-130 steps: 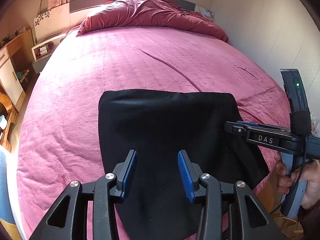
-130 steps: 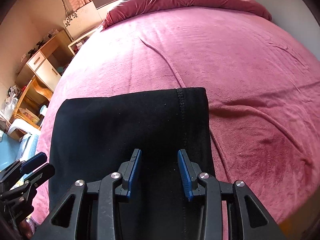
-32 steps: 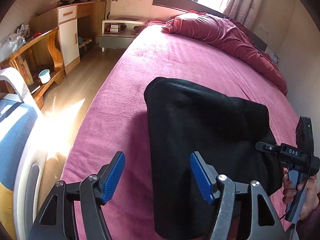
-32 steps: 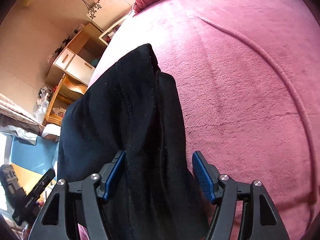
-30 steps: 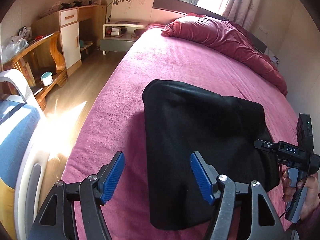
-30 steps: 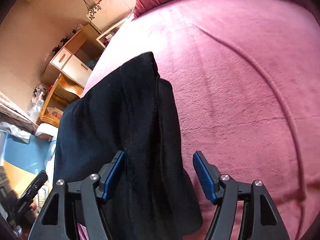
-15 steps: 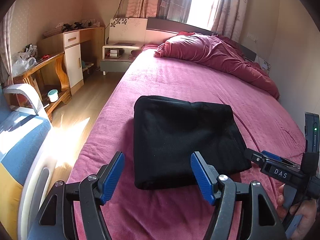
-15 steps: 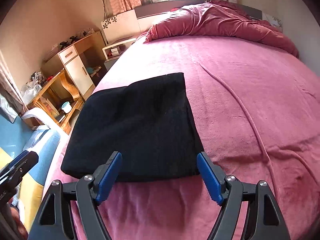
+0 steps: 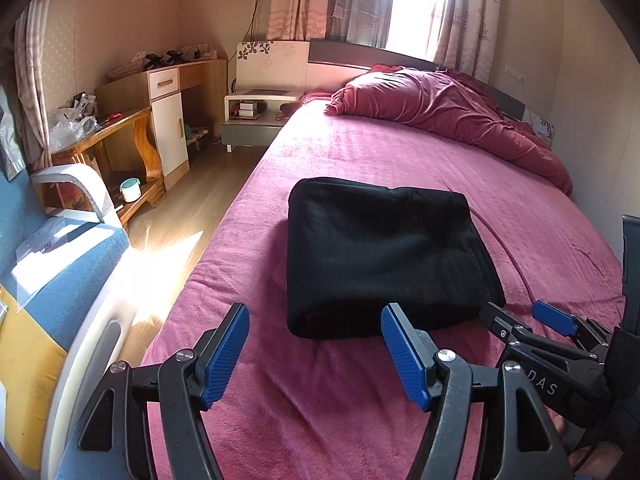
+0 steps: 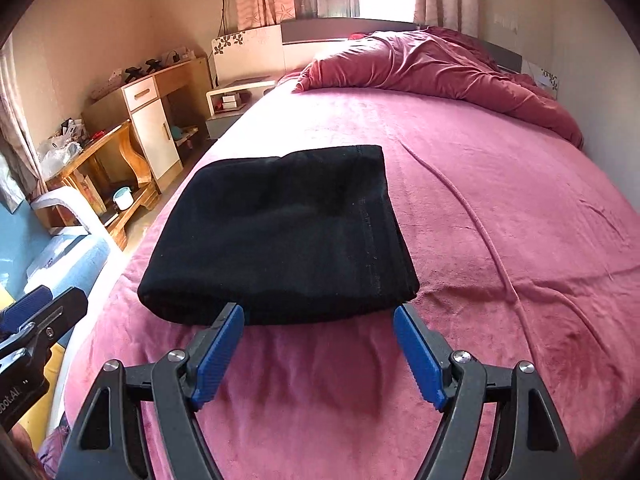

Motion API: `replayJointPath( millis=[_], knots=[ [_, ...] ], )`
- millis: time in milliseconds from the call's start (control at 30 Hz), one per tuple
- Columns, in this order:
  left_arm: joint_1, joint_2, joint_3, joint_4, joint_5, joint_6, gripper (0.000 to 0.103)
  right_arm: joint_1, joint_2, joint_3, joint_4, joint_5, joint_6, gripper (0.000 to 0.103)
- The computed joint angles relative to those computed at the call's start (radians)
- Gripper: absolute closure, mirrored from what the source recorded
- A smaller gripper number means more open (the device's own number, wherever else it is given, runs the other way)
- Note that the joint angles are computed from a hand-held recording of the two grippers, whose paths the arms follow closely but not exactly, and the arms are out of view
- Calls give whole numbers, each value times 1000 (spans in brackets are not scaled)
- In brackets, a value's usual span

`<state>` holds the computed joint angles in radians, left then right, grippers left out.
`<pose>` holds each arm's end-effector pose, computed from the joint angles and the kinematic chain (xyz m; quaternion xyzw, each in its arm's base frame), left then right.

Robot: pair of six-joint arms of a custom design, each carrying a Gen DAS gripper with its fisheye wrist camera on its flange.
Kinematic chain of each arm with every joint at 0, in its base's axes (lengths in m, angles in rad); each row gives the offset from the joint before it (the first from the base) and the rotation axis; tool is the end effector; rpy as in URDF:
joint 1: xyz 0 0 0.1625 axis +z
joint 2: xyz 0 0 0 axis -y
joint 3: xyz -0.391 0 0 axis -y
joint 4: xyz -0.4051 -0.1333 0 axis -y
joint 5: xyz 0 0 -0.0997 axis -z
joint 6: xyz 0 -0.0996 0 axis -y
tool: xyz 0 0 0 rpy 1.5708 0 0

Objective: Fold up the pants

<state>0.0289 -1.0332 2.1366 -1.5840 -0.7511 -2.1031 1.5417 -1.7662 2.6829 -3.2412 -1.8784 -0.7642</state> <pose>-0.3625 -0.2167 0.0169 -0.0187 0.8108 -0.4484 0.3757 0.0941 -0.3111 0.2236 0.2776 -0.8777 0.2804 0.2719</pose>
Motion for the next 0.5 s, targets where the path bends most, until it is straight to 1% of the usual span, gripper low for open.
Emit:
replayJointPath(
  millis=[133, 233, 333, 500],
  knots=[
    [-9, 1, -5, 22, -1, -17, 33, -2, -26, 10, 9, 2, -2, 25],
    [-8, 18, -31, 76, -10, -45, 32, -4, -38, 13, 15, 4, -7, 25],
    [-13, 17, -28, 73, -3, -51, 27, -3, -46, 19, 9, 3, -6, 25],
    [-8, 64, -90, 180, -19, -84, 26, 1, -52, 25, 2, 1, -11, 25]
  ],
)
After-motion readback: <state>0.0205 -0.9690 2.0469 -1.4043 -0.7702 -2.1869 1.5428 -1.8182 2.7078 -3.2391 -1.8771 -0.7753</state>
